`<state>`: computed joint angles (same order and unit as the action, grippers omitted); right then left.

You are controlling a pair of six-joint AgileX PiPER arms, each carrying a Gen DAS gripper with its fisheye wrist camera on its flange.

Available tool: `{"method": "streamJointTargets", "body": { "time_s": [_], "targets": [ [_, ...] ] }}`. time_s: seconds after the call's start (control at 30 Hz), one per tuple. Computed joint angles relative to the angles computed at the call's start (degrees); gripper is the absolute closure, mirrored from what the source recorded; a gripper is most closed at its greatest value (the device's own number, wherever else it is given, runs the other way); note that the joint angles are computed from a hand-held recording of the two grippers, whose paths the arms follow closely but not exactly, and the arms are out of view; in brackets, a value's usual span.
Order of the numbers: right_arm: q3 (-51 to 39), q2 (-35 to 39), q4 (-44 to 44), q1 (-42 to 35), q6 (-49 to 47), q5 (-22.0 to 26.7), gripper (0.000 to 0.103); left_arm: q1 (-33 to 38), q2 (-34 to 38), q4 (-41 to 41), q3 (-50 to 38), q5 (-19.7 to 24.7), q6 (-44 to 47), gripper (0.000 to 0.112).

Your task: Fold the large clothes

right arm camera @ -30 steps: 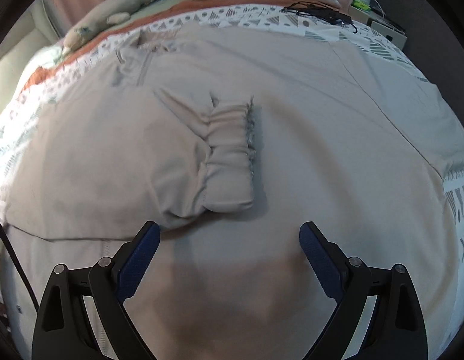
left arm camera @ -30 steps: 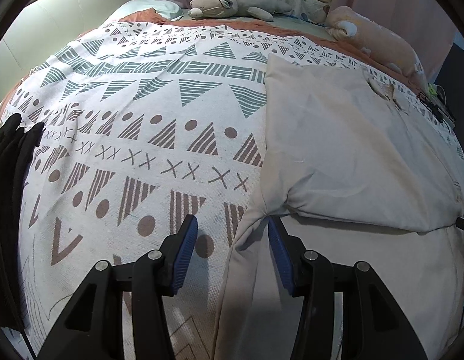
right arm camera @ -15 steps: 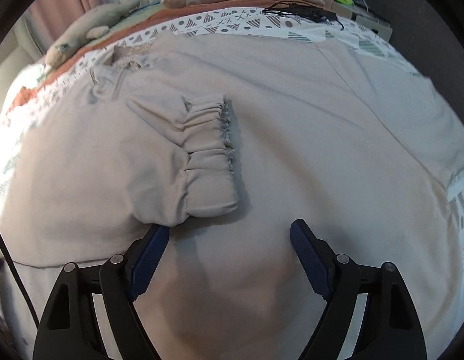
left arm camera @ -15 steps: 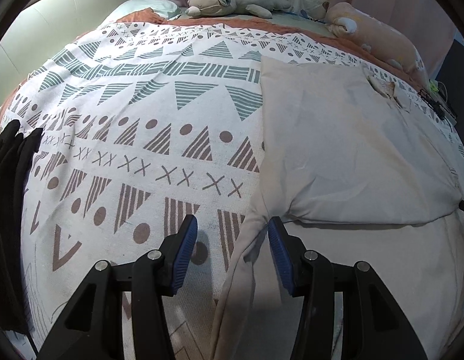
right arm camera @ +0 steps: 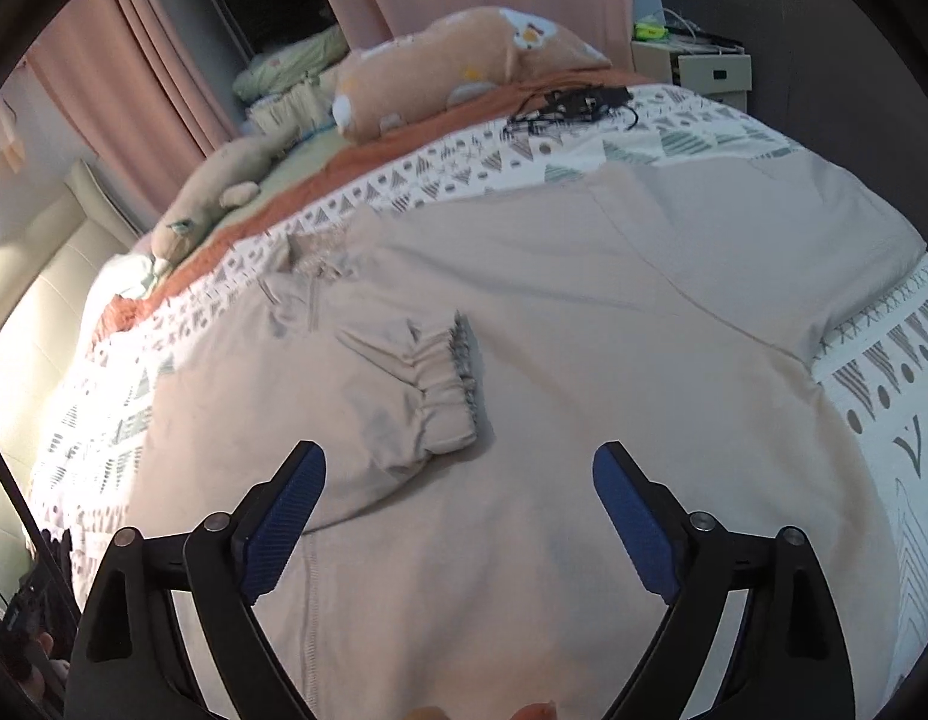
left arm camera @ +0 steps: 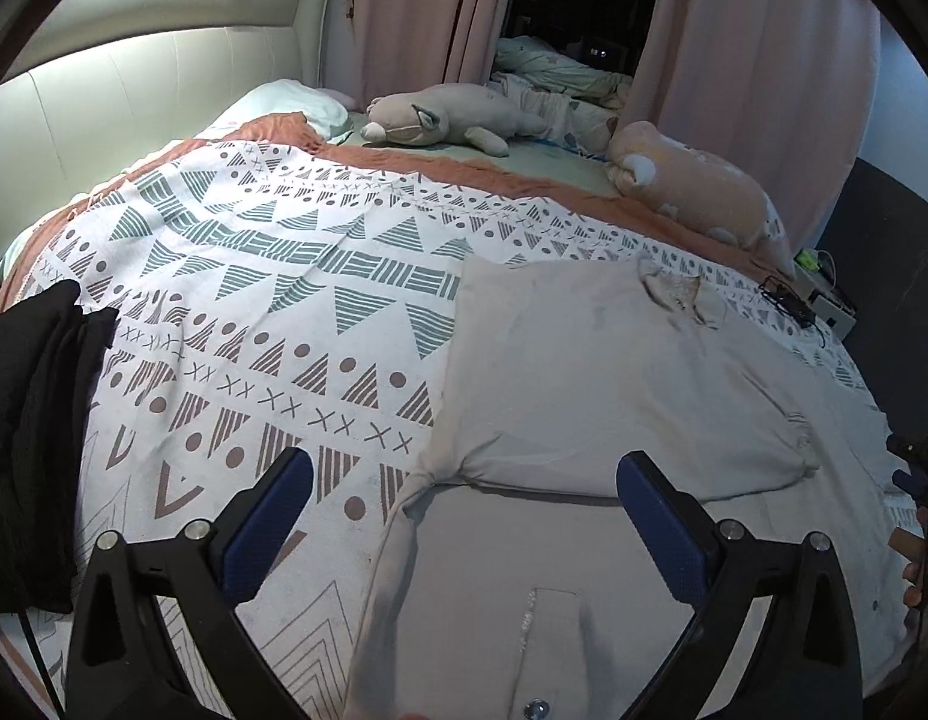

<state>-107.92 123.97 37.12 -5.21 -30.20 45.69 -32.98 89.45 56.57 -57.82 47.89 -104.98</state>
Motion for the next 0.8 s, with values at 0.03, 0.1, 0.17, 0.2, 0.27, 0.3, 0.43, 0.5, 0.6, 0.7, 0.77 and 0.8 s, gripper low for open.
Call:
{"method": "streamJointTargets", "body": {
  "time_s": [0.03, 0.1, 0.17, 0.2, 0.27, 0.3, 0.43, 0.5, 0.6, 0.7, 0.77, 0.8],
  "targets": [
    [1.7, -1.2, 0.8, -0.2, -1.2, -0.5, 0.008, -1.0, -0.5, -0.2, -0.2, 0.7, 0.5, 0.009],
    [6.9, -4.4, 3.3, -1.5, -4.8, -1.8, 0.003, -3.5, -0.9, -0.2, -1.2, 3.5, 0.6, 0.009],
    [13.2, -8.2, 7.3, -3.1, -9.8, -3.3, 0.0, -6.1, -1.6, 0.3, -1.2, 5.0, -1.2, 0.009],
    [16.1, -10.1, 9.2, -3.8, -12.2, -3.6, 0.0, -7.0, -1.9, 0.2, -1.1, 5.3, -1.7, 0.009],
    [21.5, -13.0, 13.5, -5.5, -17.5, -4.4, 0.0, -8.8, -2.0, -0.3, -1.8, 6.4, -1.7, 0.009],
    [22.7, -14.2, 14.3, -6.3, -18.9, -4.0, 0.0, -9.7, -2.0, -0.6, -2.4, 7.2, -1.6, 0.009],
    [31.2, -19.8, 21.2, -10.5, -29.4, -4.9, 0.0, -13.4, -1.4, -0.6, -5.5, 10.6, -0.6, 0.009],
    [34.7, -22.0, 23.4, -12.3, -34.6, -5.5, 0.0, -15.0, -0.1, -1.0, -8.3, 12.4, 1.2, 0.009],
    [37.0, -23.4, 23.3, -15.5, -39.2, -4.4, 0.0, -17.2, 1.9, -1.2, -12.0, 13.7, 2.5, 0.009],
    [38.3, -24.9, 25.1, -19.1, -44.2, -2.1, 0.0, -18.8, 4.9, -1.2, -16.4, 14.7, 4.1, 0.009],
    [39.1, -25.3, 27.6, -22.1, -49.1, -0.2, 0.0, -19.2, 7.0, -1.7, -19.5, 14.6, 6.0, 0.009],
    [39.3, -25.4, 27.9, -23.0, -50.2, -0.2, 0.0, -19.3, 8.3, -1.8, -21.2, 14.9, 6.9, 0.009]
  ]
}}
